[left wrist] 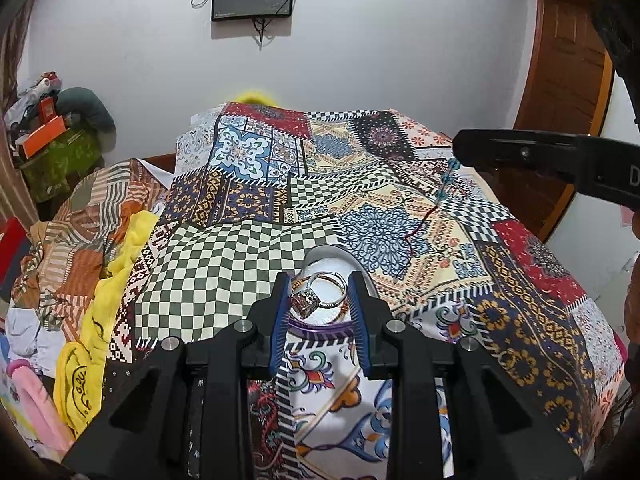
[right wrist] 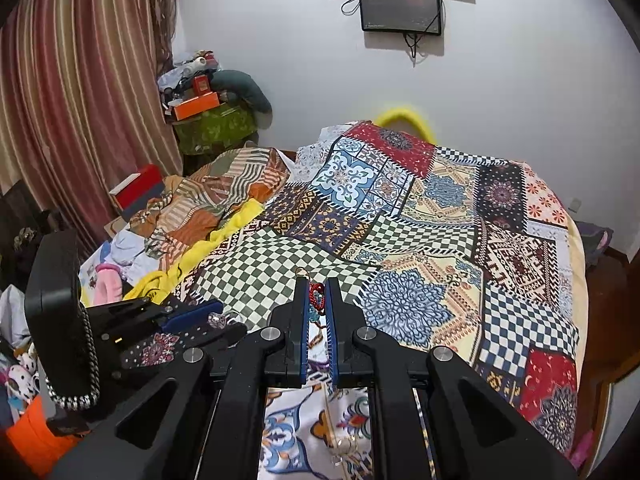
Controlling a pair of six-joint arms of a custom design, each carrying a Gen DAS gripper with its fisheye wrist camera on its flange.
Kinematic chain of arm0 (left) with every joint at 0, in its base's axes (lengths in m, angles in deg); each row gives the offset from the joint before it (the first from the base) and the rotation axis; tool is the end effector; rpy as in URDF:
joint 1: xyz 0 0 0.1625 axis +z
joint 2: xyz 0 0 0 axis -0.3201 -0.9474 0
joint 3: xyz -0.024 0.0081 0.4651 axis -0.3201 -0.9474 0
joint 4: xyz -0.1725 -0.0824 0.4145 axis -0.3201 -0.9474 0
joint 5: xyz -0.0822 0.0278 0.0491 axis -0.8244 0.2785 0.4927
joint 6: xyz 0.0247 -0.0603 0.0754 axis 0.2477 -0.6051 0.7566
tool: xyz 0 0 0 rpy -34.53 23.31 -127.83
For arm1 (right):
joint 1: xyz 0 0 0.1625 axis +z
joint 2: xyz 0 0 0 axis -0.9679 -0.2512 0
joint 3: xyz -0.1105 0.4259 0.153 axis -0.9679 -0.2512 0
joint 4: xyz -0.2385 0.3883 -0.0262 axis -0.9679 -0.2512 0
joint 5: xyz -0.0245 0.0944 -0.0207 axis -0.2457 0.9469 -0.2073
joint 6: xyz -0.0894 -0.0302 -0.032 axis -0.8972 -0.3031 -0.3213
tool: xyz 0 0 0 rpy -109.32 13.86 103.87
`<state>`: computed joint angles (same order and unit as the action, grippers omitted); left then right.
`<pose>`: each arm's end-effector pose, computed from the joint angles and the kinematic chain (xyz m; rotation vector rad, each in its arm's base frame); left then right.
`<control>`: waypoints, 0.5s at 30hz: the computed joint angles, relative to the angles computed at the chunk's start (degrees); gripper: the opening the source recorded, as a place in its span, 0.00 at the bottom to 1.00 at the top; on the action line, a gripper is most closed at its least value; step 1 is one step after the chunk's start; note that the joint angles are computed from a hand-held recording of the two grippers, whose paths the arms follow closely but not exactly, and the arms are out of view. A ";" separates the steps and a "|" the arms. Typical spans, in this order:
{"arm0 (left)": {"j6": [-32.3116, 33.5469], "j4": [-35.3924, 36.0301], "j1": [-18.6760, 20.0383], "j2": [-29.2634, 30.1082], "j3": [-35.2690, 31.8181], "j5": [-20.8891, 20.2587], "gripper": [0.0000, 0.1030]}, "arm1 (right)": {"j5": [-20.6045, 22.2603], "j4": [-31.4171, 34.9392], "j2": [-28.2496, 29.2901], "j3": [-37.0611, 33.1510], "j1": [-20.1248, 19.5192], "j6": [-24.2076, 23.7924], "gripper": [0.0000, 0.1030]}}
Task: Organize jewelry
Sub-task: 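Carry the silver rings with the left tool to the tin while the right tool brings the red bracelet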
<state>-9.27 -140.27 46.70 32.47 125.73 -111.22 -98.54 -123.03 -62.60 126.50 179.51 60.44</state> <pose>-0.2705 -0.3663 0.0499 0.9935 2.4165 -0.7763 0.1736 -0.3352 0.2338 0.6124 -2.3410 0.9733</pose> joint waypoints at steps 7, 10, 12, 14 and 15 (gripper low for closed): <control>1.29 -0.31 3.78 2.57 -2.56 -1.16 0.27 | 0.43 2.17 3.46 -2.48 -1.97 0.14 0.06; 1.94 0.53 5.46 3.81 -3.96 -1.82 0.27 | 0.42 4.09 4.98 -3.83 -3.17 0.15 0.06; 2.37 0.89 6.42 4.78 -4.78 -2.15 0.27 | 0.16 4.93 5.94 -4.50 -3.77 0.04 0.06; 2.62 1.19 7.04 5.64 -5.46 -2.43 0.27 | -0.54 5.30 7.41 -5.31 -4.41 -0.05 0.07; 2.86 1.40 7.43 6.20 -5.91 -2.52 0.27 | -0.67 5.56 7.68 -5.53 -4.63 0.03 0.06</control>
<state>-6.41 -138.88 54.13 38.67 119.82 -113.75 -99.20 -117.48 -54.92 120.97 174.88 60.48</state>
